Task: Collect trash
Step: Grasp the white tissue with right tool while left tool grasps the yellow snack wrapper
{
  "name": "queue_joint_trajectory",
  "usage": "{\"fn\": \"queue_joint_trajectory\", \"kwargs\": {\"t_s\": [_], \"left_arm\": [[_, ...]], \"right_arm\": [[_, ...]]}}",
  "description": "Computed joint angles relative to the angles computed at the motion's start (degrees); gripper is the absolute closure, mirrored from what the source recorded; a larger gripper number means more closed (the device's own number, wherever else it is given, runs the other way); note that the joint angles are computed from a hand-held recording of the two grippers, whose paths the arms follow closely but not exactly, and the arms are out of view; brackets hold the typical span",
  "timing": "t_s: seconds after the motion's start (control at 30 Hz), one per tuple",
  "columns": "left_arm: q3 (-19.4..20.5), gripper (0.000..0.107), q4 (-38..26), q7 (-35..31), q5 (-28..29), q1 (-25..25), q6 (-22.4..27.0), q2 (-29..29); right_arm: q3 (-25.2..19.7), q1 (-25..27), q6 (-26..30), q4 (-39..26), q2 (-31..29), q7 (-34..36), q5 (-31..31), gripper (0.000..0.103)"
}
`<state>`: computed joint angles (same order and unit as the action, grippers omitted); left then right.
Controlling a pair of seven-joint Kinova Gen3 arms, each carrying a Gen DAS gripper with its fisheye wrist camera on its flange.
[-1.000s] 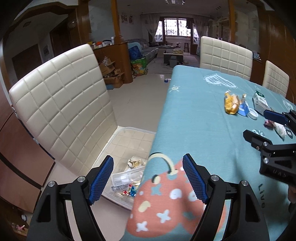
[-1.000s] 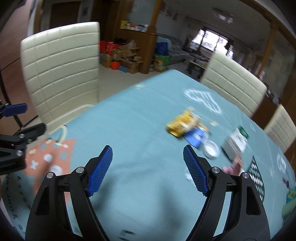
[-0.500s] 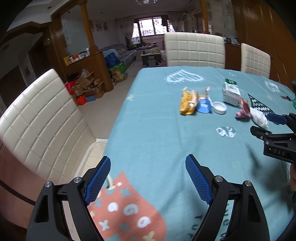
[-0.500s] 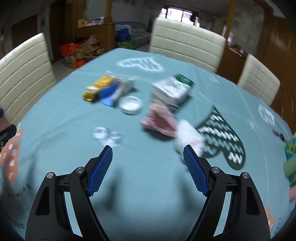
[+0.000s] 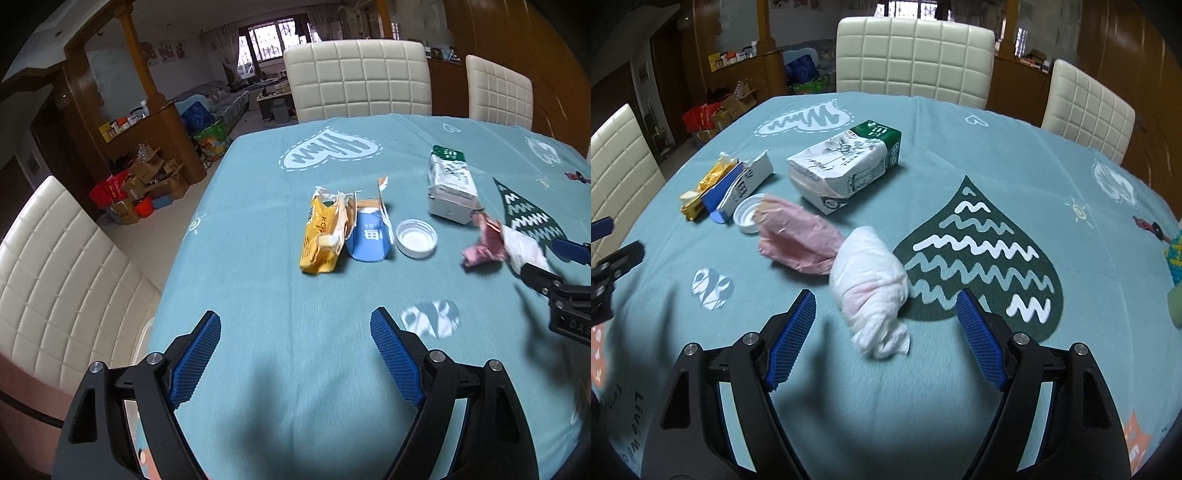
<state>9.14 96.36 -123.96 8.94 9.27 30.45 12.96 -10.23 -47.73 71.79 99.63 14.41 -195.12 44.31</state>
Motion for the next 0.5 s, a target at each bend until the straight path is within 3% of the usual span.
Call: {"fn": "queue_joint_trajectory", "kwargs": {"t_s": [0.07,0.17,0.33,0.5], "left_arm": [[-0.8,0.026,-3.2,2.6,-2.3,1.9,2.1,2.6],[-2.0,0.026,-7.0,6.1,-6.2,4.8,3.6,6.1],[-2.3,0.026,-12.0,9.2,-9.2,6.4,6.0,10.3],[-1.3,0.026,-13.3,9.1,-9.1,5.5,4.4,12.1]], "right_arm": [[0.3,1.0,-1.9,1.0,-0.2,0.3,0.1,0.039],[0.7,2.6,-5.3,2.2,-0.7,1.1,-0.3,0.068],[1.3,2.5,-3.4,0.3,1.2,3.8,1.6,0.073],[1.9,2.7,-6.2,3.0,-0.4,-1.0,3.5,0.073]]}}
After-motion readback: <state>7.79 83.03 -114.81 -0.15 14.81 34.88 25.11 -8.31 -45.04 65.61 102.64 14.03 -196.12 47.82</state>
